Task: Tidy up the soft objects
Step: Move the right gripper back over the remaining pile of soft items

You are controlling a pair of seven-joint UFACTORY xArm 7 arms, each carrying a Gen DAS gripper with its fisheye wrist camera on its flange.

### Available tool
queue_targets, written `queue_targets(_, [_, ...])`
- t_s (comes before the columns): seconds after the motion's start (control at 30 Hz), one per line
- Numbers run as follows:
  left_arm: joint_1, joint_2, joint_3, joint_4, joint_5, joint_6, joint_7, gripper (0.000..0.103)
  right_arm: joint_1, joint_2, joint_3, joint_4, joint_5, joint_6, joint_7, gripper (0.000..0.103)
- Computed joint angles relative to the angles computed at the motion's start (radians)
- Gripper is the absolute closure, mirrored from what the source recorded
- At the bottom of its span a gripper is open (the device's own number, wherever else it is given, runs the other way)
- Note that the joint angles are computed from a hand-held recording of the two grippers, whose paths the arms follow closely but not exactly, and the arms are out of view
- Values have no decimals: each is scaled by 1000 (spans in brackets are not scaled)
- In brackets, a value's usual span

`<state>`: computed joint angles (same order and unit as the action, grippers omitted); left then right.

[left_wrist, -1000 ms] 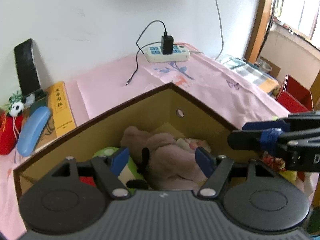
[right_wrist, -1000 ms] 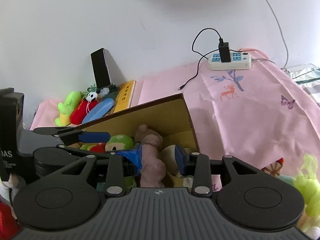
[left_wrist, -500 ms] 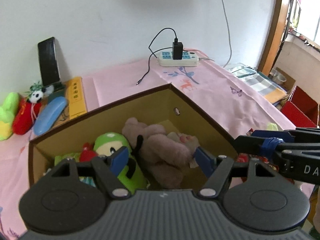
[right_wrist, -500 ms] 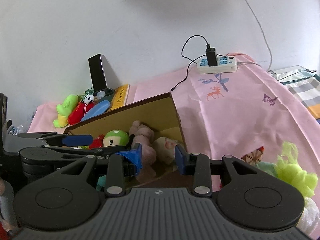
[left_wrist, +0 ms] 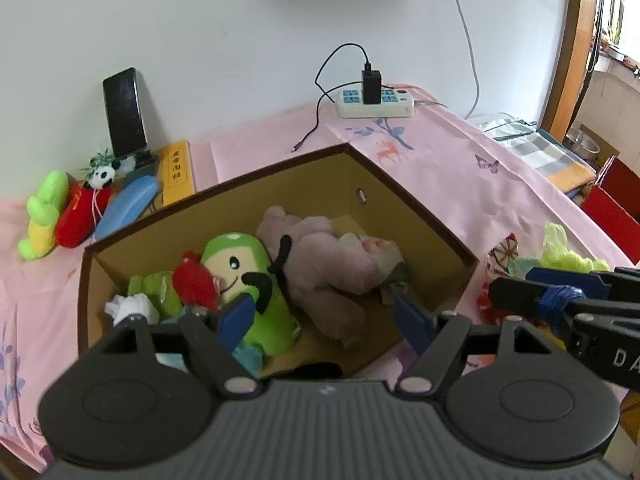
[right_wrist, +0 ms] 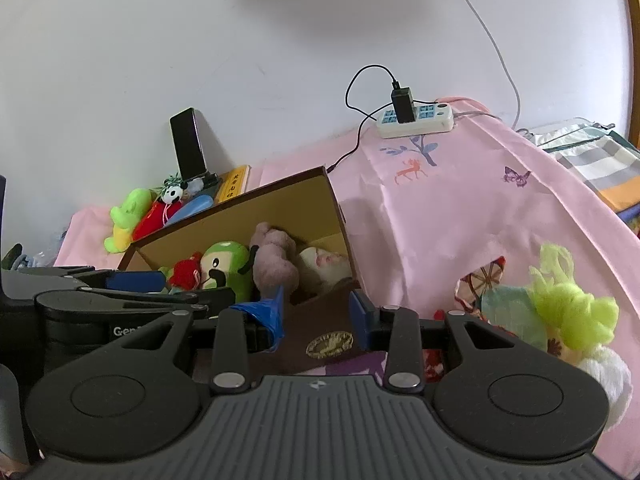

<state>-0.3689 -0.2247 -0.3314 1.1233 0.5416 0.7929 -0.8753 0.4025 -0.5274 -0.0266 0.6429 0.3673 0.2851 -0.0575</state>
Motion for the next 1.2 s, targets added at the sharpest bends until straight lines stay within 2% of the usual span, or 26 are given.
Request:
queue_targets(0.13, [-13,-5,-17,-4,10,15,-11,26,6,-37,-10,-32,5,17,-6,84])
queue_targets(0.4, [-57,-5,-29,-39,-47,-24,16,26,-42,-125,-14,-101,-27,96,7,84])
queue_targets(0.77, [-128,74,-33,-23,-109,-101,65,26,-146,-234,-47,-171,-75,187,1,84])
queue_targets(0.93, [-166,127,-21,7,-124,-133,138,26,-188,-247,-76,-181,-75,217,-4,84])
queue_targets(1.2, [-206,189,10,34,-230,-195,267,25,-201,-238,-150,-161,-18,254,-74,84])
